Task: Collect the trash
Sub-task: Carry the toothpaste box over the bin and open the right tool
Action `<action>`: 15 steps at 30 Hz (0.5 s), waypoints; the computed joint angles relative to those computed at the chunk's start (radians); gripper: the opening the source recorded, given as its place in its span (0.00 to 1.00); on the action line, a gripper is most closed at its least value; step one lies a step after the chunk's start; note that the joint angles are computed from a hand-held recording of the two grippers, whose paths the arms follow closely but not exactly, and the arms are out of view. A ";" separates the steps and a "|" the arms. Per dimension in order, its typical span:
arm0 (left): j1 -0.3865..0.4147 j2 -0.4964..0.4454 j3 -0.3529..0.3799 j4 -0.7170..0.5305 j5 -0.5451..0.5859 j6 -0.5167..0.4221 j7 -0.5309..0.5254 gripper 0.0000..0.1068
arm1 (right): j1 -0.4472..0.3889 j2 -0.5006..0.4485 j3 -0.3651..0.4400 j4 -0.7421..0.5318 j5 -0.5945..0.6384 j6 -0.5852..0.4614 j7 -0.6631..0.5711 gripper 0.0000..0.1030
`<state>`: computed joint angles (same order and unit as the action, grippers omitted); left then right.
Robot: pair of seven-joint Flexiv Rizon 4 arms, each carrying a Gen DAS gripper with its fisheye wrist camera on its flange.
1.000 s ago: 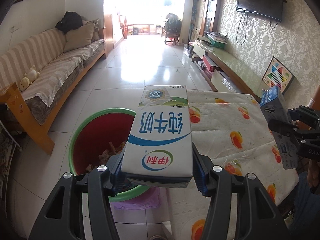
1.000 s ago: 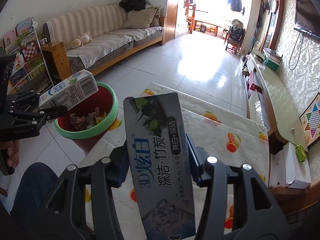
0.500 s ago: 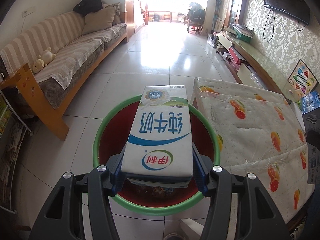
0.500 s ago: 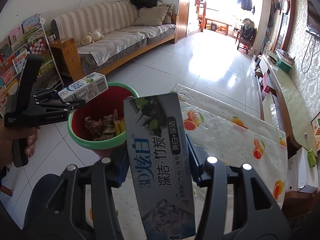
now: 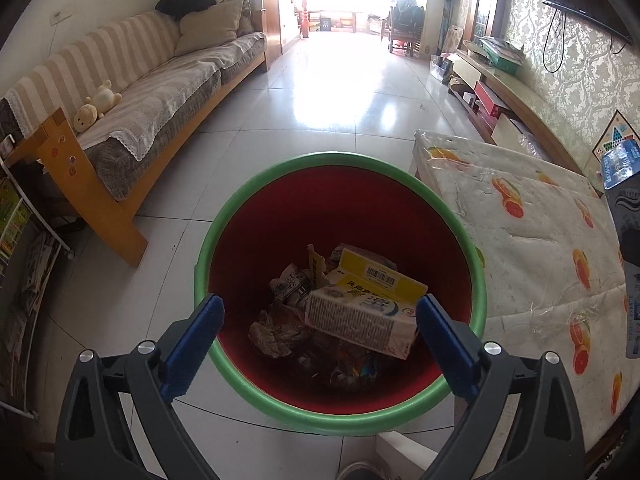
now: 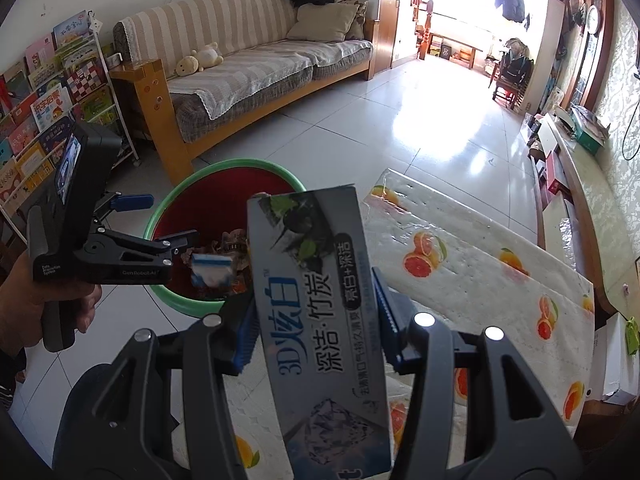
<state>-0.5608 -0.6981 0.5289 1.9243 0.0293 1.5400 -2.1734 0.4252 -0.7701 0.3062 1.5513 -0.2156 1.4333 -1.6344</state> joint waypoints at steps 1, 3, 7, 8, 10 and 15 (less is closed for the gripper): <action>0.011 0.007 -0.011 0.012 0.002 0.026 0.000 0.89 | 0.002 -0.004 0.000 -0.005 -0.001 -0.003 0.000 0.47; 0.008 0.016 -0.011 0.030 -0.006 0.047 0.005 0.89 | 0.003 -0.012 0.005 -0.020 0.002 -0.010 -0.001 0.47; -0.041 0.028 0.033 0.059 -0.024 0.059 0.009 0.89 | 0.013 -0.021 0.007 -0.039 0.005 -0.006 0.002 0.47; -0.056 0.034 0.048 0.072 -0.028 0.065 0.007 0.89 | 0.015 -0.025 0.008 -0.046 0.006 -0.009 0.003 0.47; -0.089 0.044 0.078 0.099 -0.041 0.077 0.002 0.89 | 0.020 -0.033 0.009 -0.061 0.005 -0.015 0.004 0.47; -0.166 0.064 0.142 0.167 -0.080 0.096 0.003 0.89 | 0.027 -0.069 0.033 -0.122 0.012 -0.039 -0.014 0.47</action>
